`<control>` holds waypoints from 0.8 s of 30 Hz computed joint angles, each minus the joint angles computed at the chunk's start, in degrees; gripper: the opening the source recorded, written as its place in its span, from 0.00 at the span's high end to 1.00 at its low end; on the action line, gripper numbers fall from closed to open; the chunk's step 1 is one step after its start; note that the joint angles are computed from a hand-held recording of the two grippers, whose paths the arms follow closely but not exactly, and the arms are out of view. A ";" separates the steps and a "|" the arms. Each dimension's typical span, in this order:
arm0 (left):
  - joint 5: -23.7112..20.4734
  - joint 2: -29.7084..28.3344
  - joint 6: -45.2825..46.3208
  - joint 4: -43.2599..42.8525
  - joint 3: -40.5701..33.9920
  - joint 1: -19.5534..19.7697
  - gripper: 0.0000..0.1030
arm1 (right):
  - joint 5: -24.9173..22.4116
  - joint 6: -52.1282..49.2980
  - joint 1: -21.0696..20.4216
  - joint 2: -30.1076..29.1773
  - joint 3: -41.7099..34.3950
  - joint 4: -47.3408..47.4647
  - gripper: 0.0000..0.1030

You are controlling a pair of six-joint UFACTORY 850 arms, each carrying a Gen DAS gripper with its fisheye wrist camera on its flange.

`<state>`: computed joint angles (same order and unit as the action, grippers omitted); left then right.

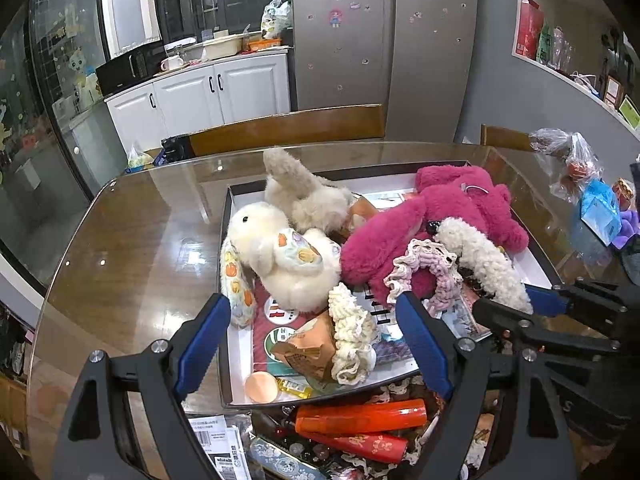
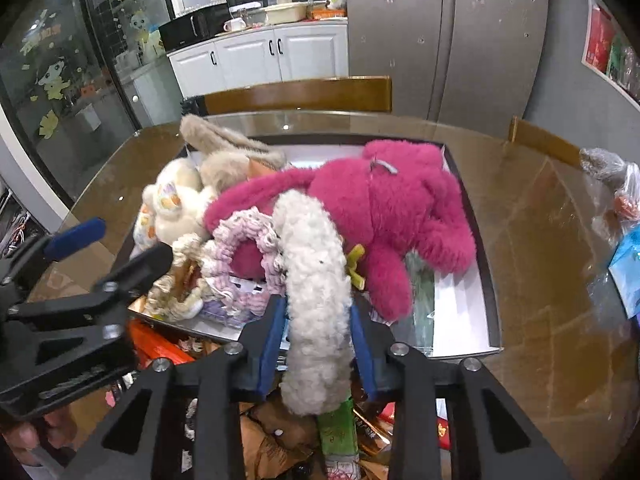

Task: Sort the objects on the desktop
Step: 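Withdraw both open tools from the box back over the heap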

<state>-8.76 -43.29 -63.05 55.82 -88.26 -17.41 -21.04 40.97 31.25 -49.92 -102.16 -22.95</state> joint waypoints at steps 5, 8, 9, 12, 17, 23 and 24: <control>0.10 -0.16 2.50 -2.73 -0.24 0.15 0.17 | -0.11 -0.94 0.03 -0.79 -0.82 0.87 0.69; 0.27 -0.24 5.14 -5.48 -0.32 0.36 0.17 | -0.07 -3.39 -0.26 -1.27 -1.59 3.07 0.69; 0.30 -0.20 4.80 -5.20 -0.26 0.41 0.17 | -0.40 -3.33 -0.33 -1.52 -1.99 2.84 0.69; 0.41 -0.14 4.74 -5.51 -0.15 0.64 0.17 | -0.30 -5.75 -0.86 -1.97 -2.81 4.91 0.69; 0.51 -0.08 4.78 -5.93 -0.05 0.82 0.17 | 0.03 -7.17 -1.89 -2.86 -4.11 6.25 0.68; 0.00 -0.40 6.19 -7.48 -0.45 0.79 0.17 | -1.01 -9.66 -3.07 -5.80 -8.59 7.69 0.66; -0.09 -0.45 5.61 -6.96 -0.52 0.79 0.17 | -0.66 -10.87 -3.18 -5.82 -8.67 8.88 0.66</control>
<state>-8.85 -43.74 -57.44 48.86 -88.78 -16.62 -21.70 30.10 28.07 -55.74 -110.83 -14.07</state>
